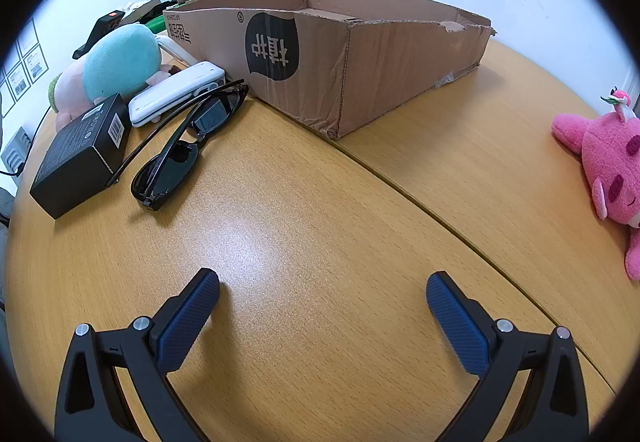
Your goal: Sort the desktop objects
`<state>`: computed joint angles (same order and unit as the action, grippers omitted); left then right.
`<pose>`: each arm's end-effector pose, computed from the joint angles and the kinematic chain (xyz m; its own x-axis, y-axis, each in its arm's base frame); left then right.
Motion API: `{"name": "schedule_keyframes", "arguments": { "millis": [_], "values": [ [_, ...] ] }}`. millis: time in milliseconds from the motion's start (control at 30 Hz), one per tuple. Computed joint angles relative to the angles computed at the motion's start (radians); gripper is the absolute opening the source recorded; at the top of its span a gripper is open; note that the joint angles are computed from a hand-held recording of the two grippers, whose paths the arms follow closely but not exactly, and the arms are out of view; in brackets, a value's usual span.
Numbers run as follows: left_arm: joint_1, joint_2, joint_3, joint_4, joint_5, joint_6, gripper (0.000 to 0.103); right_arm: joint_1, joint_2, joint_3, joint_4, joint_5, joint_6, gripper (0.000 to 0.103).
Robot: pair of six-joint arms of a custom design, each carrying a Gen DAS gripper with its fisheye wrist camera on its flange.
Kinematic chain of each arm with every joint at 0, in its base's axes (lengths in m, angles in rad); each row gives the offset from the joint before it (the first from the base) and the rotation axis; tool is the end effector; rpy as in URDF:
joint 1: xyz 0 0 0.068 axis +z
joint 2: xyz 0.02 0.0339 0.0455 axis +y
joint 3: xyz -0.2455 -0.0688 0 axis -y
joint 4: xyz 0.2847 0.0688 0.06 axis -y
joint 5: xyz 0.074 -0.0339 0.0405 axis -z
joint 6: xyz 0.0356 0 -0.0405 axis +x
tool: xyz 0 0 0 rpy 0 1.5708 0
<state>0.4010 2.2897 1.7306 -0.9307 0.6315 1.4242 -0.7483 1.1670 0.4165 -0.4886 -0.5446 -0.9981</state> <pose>0.4346 0.1614 0.0957 -0.4022 0.6968 -0.5939 0.8682 0.4962 -0.0059 0.1640 -0.1271 0.0902 -0.7607 -0.2747 -0.5881 -0.3340 0.9425 -0.0082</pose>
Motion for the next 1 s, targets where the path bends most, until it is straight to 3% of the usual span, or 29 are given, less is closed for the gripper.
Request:
{"name": "schedule_keyframes", "arguments": {
  "millis": [233, 1000],
  "values": [
    [0.001, -0.002, -0.004, 0.002, 0.0, 0.001, 0.103, 0.037, -0.018, -0.024, 0.04, 0.021, 0.067, 0.103],
    [0.002, -0.009, -0.016, 0.006, 0.0, 0.002, 0.103, 0.014, -0.032, -0.015, 0.005, 0.013, 0.041, 0.103]
  ]
}}
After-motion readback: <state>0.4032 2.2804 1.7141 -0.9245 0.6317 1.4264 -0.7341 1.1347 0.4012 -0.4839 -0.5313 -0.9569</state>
